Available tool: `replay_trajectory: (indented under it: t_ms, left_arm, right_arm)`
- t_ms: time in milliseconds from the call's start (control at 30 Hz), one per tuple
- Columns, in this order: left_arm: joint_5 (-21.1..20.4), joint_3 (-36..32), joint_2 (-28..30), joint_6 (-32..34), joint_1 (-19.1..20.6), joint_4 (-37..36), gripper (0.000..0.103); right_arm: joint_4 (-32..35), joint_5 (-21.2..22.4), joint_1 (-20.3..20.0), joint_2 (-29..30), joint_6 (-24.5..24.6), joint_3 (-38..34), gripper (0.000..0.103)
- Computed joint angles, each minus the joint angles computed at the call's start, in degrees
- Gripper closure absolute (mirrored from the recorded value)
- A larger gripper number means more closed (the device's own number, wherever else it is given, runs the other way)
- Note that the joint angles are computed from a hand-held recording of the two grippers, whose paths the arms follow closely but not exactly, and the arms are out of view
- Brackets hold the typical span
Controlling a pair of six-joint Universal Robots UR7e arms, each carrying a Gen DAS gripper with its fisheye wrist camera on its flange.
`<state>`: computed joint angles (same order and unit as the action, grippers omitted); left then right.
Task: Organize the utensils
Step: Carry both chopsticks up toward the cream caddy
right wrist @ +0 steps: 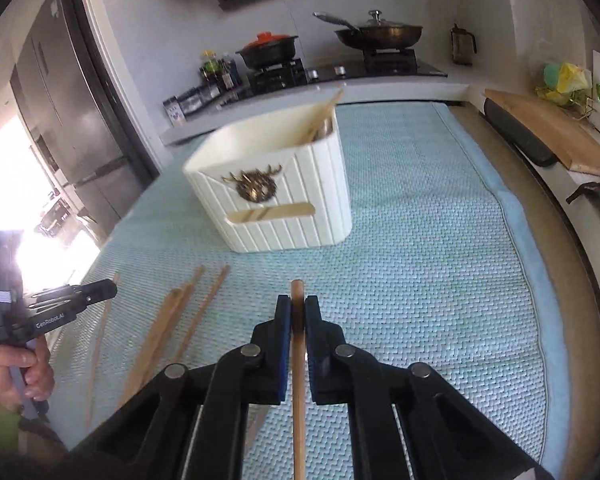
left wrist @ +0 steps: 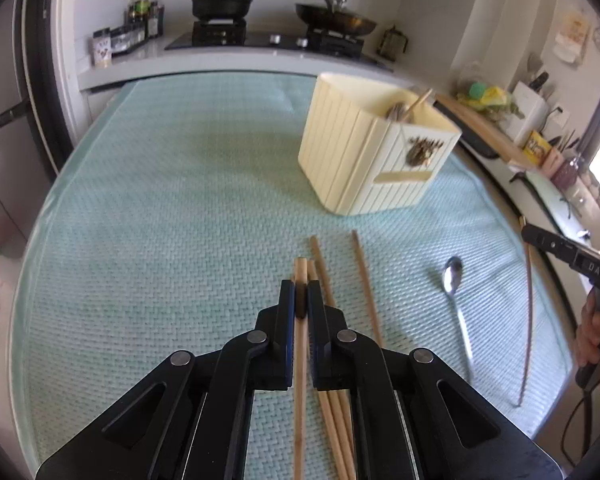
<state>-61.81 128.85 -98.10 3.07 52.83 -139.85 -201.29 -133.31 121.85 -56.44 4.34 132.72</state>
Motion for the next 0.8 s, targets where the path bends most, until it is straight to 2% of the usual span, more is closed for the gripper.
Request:
replay_trajectory:
  t_ms: [100,233,433,533,800]
  left_arm:
    - [-1.8,-1.2,-4.2,-0.2,-2.1,1.4,0.099]
    - [-1.7,-0.6,-10.1,-1.7,-6.8,3.4,0.099]
    - [-2.0,0.1,-13.4,-1.6,-10.3,1.7,0.099]
    - [-1.7,0.4,-14.4,-2.2,-12.1,1.1,0.099]
    - [-3.3,-0.9,-12.9,-2.4,-11.7,-1.5,0.099]
  right_arm:
    - [-1.6,-0.9,4.7,-2.3,-0.1,1.1,0.096]
    - [-3.8,-3.4,11.0,-3.9,-0.4,1.6,0.096]
    - [-9.3,-7.2,16.5,-3.2,-4.2,0.4,0.096]
    - [-11.8,-8.6,17.9,-2.1,-7.1,-1.0,0.096]
    - [-13.0,-9.0,19.0,-1.3,-12.5,-4.4,0.096]
